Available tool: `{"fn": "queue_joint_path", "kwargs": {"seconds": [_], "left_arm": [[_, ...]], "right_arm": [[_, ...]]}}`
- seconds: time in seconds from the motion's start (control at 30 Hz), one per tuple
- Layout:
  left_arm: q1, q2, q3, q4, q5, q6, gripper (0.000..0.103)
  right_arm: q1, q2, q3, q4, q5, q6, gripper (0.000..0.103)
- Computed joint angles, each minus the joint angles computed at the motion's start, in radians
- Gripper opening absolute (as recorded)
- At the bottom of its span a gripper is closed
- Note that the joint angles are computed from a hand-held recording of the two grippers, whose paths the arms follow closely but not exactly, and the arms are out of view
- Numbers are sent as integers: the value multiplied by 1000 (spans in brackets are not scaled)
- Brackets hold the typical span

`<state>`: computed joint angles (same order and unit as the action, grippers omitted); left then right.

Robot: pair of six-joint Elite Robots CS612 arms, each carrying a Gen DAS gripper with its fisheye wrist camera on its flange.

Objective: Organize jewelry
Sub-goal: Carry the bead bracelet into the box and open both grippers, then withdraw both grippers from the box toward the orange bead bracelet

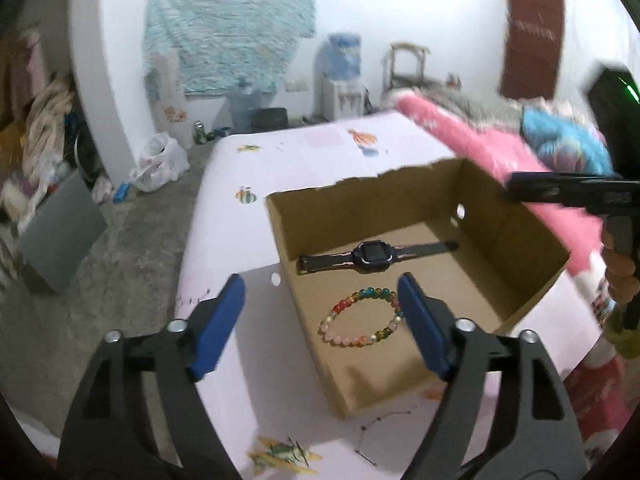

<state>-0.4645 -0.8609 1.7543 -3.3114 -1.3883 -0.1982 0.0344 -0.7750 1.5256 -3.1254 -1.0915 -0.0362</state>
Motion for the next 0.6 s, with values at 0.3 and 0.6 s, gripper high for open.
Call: {"fn": "queue_joint_path", "kwargs": {"seconds": [0.3,0.6], "left_arm": [[79,74,-46,55,-348,-339,81],[62,97,-87,66,-351,-330,82]], "right_arm": [[-92,13,94,-43,36,254,69],[-94,56,77,-38,145,286,70]]}}
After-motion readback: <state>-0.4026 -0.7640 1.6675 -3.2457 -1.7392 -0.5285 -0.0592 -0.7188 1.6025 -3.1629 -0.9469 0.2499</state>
